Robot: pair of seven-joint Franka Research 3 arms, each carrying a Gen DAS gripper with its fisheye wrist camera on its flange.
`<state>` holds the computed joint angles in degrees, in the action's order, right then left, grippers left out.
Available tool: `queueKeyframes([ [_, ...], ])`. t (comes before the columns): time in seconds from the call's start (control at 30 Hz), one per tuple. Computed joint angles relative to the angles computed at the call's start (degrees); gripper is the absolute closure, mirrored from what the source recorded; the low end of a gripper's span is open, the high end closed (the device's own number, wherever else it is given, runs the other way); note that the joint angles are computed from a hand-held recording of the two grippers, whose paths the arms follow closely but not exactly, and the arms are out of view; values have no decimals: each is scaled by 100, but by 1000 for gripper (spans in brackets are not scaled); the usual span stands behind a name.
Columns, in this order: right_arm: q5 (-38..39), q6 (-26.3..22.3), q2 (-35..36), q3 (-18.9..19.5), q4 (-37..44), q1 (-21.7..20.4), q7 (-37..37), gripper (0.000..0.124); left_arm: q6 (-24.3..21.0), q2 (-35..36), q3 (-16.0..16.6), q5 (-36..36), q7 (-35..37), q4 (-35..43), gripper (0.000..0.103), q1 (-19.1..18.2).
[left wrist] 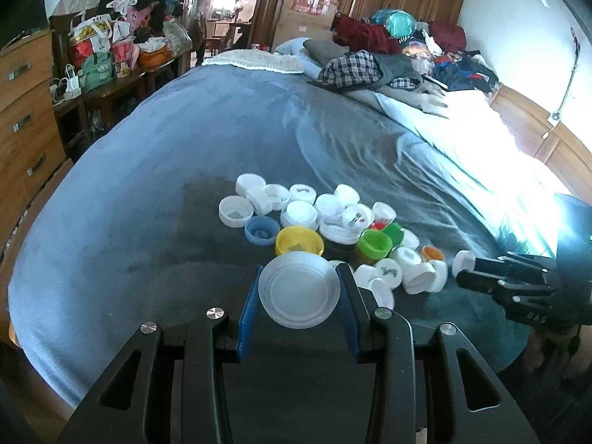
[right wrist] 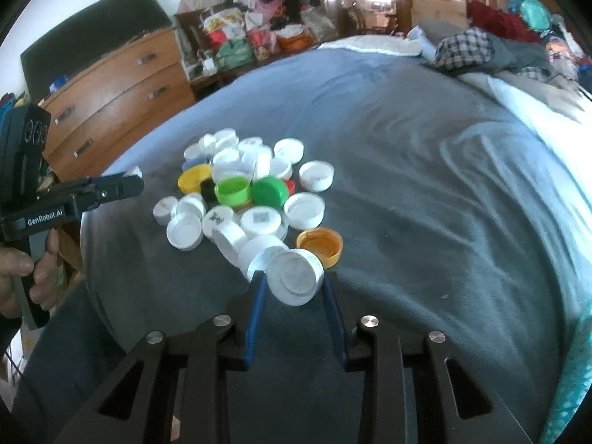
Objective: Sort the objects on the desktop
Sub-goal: 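Grasp a large clear lid with left while right grasps a white cap, then carry the clear lid and white cap over the teal basket and release both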
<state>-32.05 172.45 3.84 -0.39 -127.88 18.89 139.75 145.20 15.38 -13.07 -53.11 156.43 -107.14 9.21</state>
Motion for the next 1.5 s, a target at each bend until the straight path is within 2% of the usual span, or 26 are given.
queueKeyframes([
  [0.07,-529,-78,-203,-93,-67,14,536,91,-57,-106,-25,-98,63,-37,69,18],
  [0.2,-994,-205,-643,108,-274,-313,1054,91,-153,-316,9,-228,152,-84,69,-68],
  [0.53,-1145,-569,-2158,712,-1103,-1341,1597,91,-336,-621,-14,-139,-51,45,69,-677],
  [0.63,-944,-694,-2689,807,-1435,-1612,1542,91,-520,-664,-108,-128,-71,164,69,-922],
  [0.77,-469,-1130,-3590,725,-1948,-1865,1183,91,-816,-609,-306,-20,-125,464,69,-1335],
  [0.93,80,-1788,-4610,576,-2448,-2193,744,91,-1092,-404,-575,403,-466,895,69,-1906],
  [1.07,490,-2128,-5156,483,-2760,-2376,396,90,-1318,-256,-756,875,-766,1124,69,-2284],
  [1.17,750,-2203,-5412,503,-2957,-2498,204,90,-1440,-157,-839,1098,-883,1204,69,-2439],
  [1.37,1166,-2194,-5702,746,-3184,-2824,-16,89,-1653,-160,-875,1123,-865,1237,67,-2446],
  [1.4,1221,-2168,-5663,819,-3155,-2904,-29,81,-1625,-181,-868,1078,-817,1218,62,-2427],
  [1.43,1272,-2142,-5682,892,-3165,-2985,-38,67,-1541,-206,-859,1040,-799,1188,59,-2425],
  [1.5,1355,-2077,-5706,1097,-3152,-3173,-13,57,-1471,-226,-818,899,-766,1169,54,-2357],
])
